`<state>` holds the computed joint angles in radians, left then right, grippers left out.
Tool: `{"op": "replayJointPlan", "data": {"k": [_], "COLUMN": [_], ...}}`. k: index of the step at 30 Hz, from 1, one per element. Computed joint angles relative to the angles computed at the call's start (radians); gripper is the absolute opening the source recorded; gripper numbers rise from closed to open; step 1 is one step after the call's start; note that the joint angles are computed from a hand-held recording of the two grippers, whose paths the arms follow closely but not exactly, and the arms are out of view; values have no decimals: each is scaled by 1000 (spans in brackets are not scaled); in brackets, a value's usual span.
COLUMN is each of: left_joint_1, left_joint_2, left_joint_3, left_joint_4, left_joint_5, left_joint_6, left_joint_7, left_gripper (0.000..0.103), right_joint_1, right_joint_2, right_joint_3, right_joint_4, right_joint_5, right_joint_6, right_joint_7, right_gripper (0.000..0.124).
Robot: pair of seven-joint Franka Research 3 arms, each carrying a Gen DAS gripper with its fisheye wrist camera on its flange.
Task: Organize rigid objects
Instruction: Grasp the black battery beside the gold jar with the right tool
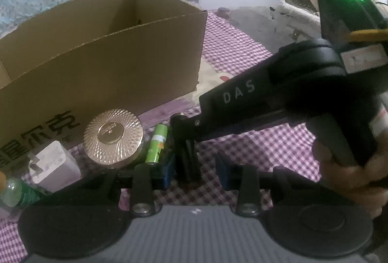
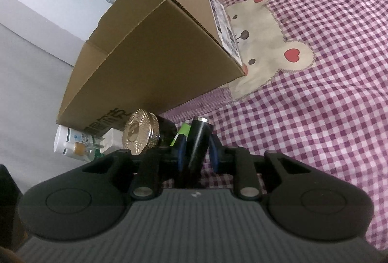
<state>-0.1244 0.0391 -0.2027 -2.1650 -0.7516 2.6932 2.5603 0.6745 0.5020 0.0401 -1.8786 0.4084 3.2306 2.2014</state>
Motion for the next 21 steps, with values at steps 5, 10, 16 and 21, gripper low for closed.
{"op": "replayJointPlan", "data": {"k": [5, 10, 16, 21], "left_joint_1": [6, 2, 0, 4], "left_joint_2": [7, 18, 34, 42], "left_joint_3": [-2, 1, -18, -30], "left_joint_4": [14, 31, 31, 25], "left_joint_5": [-6, 68, 122, 117], "left_joint_6": [-29, -45, 13, 57], "left_joint_7": [4, -54, -96, -109], "left_gripper": [28, 31, 33, 27], "right_joint_1": [-11, -108, -100, -190], "right_joint_2": [-3, -7, 4, 10], "right_joint_3": [11, 122, 116, 224], "right_joint_4": [1, -21, -8, -30], "right_joint_5": [-4, 16, 26, 41], "right_joint_6": [-17, 6, 20, 77], "right_joint_7": [-8, -40, -57, -81], "right_gripper": [21, 21, 21, 21]}}
